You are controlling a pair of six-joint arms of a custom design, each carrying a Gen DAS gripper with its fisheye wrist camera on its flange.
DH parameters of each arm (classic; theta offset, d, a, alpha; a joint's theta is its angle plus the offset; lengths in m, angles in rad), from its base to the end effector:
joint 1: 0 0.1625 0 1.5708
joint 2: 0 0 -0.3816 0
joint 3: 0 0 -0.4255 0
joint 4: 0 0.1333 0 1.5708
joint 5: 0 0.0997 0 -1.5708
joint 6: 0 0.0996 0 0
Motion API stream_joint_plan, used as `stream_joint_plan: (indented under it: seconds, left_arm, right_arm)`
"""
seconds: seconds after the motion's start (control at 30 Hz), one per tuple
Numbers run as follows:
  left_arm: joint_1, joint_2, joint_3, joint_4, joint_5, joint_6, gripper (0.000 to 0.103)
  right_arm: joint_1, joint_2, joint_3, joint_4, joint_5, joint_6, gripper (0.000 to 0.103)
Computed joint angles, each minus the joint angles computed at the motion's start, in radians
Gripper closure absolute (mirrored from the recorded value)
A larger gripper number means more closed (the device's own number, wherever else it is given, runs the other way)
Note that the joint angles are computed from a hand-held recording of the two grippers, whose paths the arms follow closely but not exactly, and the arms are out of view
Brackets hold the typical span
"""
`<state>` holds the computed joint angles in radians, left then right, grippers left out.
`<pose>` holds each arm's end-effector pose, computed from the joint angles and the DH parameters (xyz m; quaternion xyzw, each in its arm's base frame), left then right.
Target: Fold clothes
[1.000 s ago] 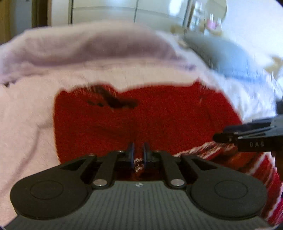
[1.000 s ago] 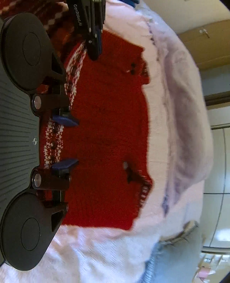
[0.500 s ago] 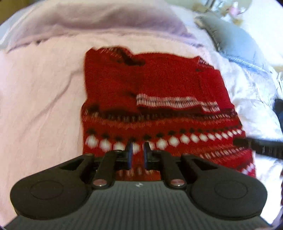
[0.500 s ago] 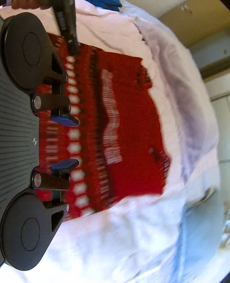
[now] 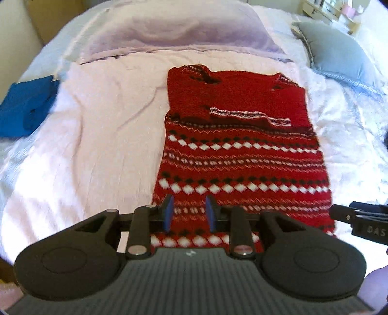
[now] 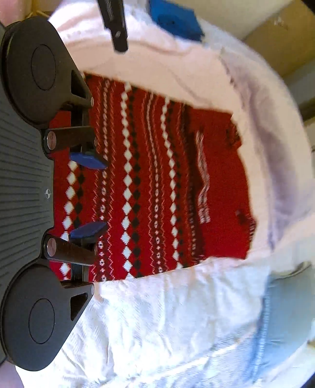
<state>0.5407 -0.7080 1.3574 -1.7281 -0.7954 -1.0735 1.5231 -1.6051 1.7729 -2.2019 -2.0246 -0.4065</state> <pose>-0.4811 -0.5256 0.0436 0.0726 0.8997 -0.2065 0.3777 0.0640 -0.5393 0.4373 0.1184 -0.9423 0.1687 0.2637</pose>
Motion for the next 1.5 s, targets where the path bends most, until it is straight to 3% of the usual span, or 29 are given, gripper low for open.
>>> stream_joint_plan:
  seconds: [0.17,0.37,0.57,0.9,1.5]
  left_arm:
    - [-0.117,-0.014,0.014,0.045,-0.008,-0.077,0.076]
    - [-0.226,-0.024,0.024,0.081,-0.009,-0.171,0.075]
    - [-0.296,-0.031,-0.01,0.209,-0.02,-0.304,0.074]
    - [-0.346,-0.014,-0.069,0.309,-0.02,-0.349,0.07]
    - [-0.312,-0.043,-0.036,0.266,-0.019,-0.292,0.069]
  right_arm:
    - [0.007,-0.187,0.071,0.056,0.036,-0.067,0.049]
    - [-0.017,-0.372,0.119,0.132,0.083,-0.07,0.049]
    - [-0.005,-0.474,0.108,0.249,0.108,-0.095,0.049]
    - [0.029,-0.536,0.103,0.317,0.117,-0.111,0.049]
    - [0.079,-0.474,0.111,0.293,0.084,-0.053,0.049]
